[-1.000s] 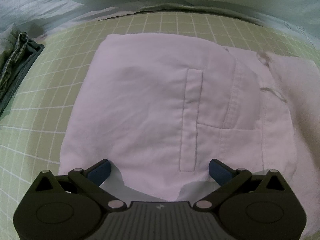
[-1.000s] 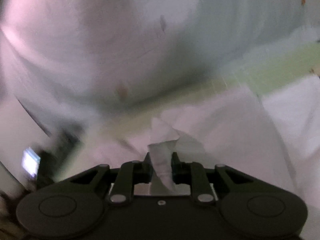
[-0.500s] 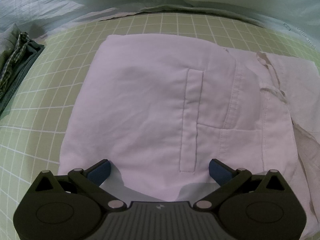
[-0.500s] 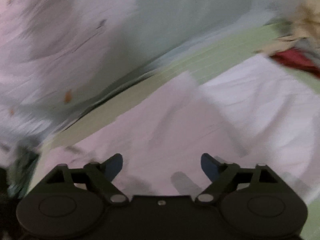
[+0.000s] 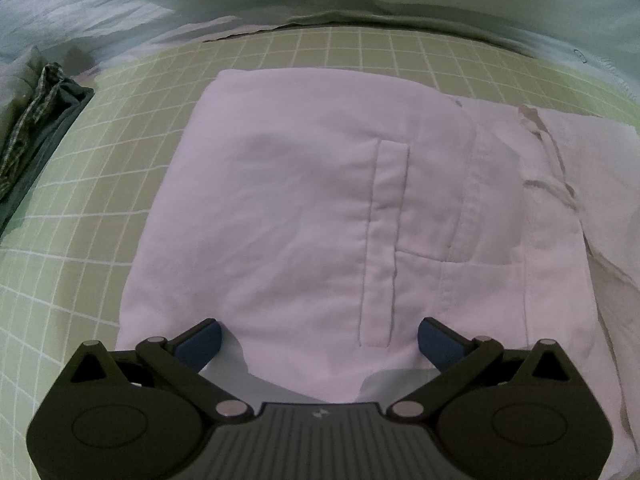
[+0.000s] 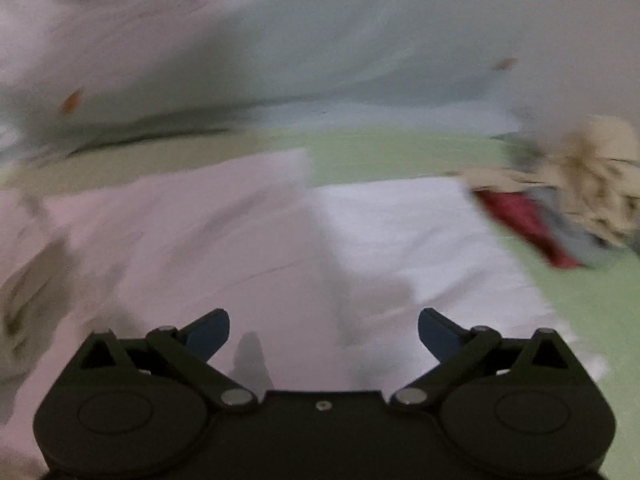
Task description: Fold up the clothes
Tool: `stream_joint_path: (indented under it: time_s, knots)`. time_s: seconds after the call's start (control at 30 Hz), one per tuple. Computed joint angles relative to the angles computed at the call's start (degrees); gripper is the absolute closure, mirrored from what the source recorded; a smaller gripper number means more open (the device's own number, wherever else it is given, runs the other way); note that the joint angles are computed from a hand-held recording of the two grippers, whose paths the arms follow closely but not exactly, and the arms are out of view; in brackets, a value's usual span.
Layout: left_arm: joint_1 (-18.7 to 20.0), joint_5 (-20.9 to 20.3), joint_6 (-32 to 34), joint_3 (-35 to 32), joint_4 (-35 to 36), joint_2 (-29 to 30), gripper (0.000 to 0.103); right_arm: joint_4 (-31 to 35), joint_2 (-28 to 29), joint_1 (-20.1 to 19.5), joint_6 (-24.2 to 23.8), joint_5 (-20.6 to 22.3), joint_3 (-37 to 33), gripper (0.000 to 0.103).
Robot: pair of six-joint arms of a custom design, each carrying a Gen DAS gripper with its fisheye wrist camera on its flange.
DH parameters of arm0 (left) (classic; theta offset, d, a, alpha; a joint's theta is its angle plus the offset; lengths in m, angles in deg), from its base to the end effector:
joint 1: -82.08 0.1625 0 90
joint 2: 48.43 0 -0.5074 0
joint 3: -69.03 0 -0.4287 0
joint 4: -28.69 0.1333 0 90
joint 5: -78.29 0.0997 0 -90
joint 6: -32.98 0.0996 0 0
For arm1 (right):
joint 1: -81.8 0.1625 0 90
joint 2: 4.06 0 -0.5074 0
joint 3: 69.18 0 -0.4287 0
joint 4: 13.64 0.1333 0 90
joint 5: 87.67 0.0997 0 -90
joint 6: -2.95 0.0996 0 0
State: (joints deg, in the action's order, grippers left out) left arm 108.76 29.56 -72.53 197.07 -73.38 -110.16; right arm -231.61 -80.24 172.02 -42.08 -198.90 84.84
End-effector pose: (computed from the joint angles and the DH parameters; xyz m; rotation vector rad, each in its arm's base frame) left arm -0.2771 -0.3619 0.0922 -0.3698 2.0597 -0.6677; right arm 0.0986 -0.3463 0.2531 0.7134 -2.2467 0.8476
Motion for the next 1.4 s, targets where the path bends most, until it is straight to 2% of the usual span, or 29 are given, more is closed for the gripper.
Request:
stream_joint_path:
  time_s: [0.07,0.27,0.4,0.5,0.57,0.63,0.7,0.77,0.93,1.03,1.1,1.13,1.17,1.2,1.23,1.27,1.33,1.4]
  knots:
    - [0.0,0.1,0.2,0.1,-0.1,-0.2,0.0,1.5,0.9,1.3,-1.0,0.9,0.6,0.0]
    - [0.3,0.2,-0.1,-0.3,0.1,0.3,0.0,-2.6,6.2,4.1,-8.5,-1.2,0.8,0.0]
    - [0.3,0.2,0.0,-0.2,-0.2,0.2,0.0,-0.9,3.8,2.7,-6.4,1.0,0.6,0.0]
    - [0.2,0.1,0.0,0.0,-0.1,0.0,0.0,-5.6,3.0,3.3,-5.1,0.9,1.4,0.0]
    - [0.1,0.1,0.1,0.1,-0.2,-0.1,0.0,-12.0,4.1,3.3,-5.3,-1.8,1.0,0.0]
    - [0.1,0.0,0.0,0.1,-0.1,-0.1,0.0,-15.3,4.1,1.5,-1.9,-4.9,-0.6,0.0]
    - [0.2,0.0,0.1,0.0,0.0,-0.1,0.0,-13.8,1.4,-2.2,4.1,-7.2,-2.2,0.0]
    - [0.3,0.0,0.2,-0.1,0.1,-0.1,0.0,-14.5,-0.2,-6.2,7.1,-8.4,-3.5,0.0]
    - [0.4,0.0,0.0,-0.4,0.4,0.3,0.0,-9.5,-3.9,-14.0,13.1,-8.9,-6.0,0.0]
    - [0.4,0.0,0.1,-0.4,0.4,0.2,0.0,-4.4,-6.7,-16.8,18.1,-5.3,-5.6,0.001]
    - [0.4,-0.1,0.1,-0.4,0.4,0.1,0.0,-3.6,-7.4,-17.4,19.5,-2.8,-5.1,0.009]
    - [0.4,-0.1,0.1,-0.4,0.4,0.1,0.0,-3.4,-7.7,-17.5,19.9,-1.8,-5.0,0.022]
    - [0.4,-0.1,0.2,-0.3,0.4,0.1,0.0,-3.3,-8.0,-17.6,20.3,-0.7,-4.8,0.039]
    - [0.4,-0.1,0.1,-0.4,0.5,0.1,0.0,-2.1,-9.1,-18.2,21.0,1.4,-4.7,0.05]
    - [0.4,-0.1,0.0,-0.5,0.5,0.2,0.0,-0.7,-10.4,-18.8,21.7,3.6,-4.7,0.073]
    - [0.5,0.0,-0.1,-0.6,0.6,0.3,0.0,0.7,-11.7,-19.0,22.4,5.7,-4.7,0.083]
    - [0.5,0.0,-0.2,-0.7,0.6,0.4,0.0,2.7,-13.6,-18.6,22.6,9.8,-4.6,0.091]
    - [0.5,0.0,-0.2,-0.7,0.6,0.4,0.0,4.2,-15.2,-16.9,21.7,13.5,-4.4,0.094]
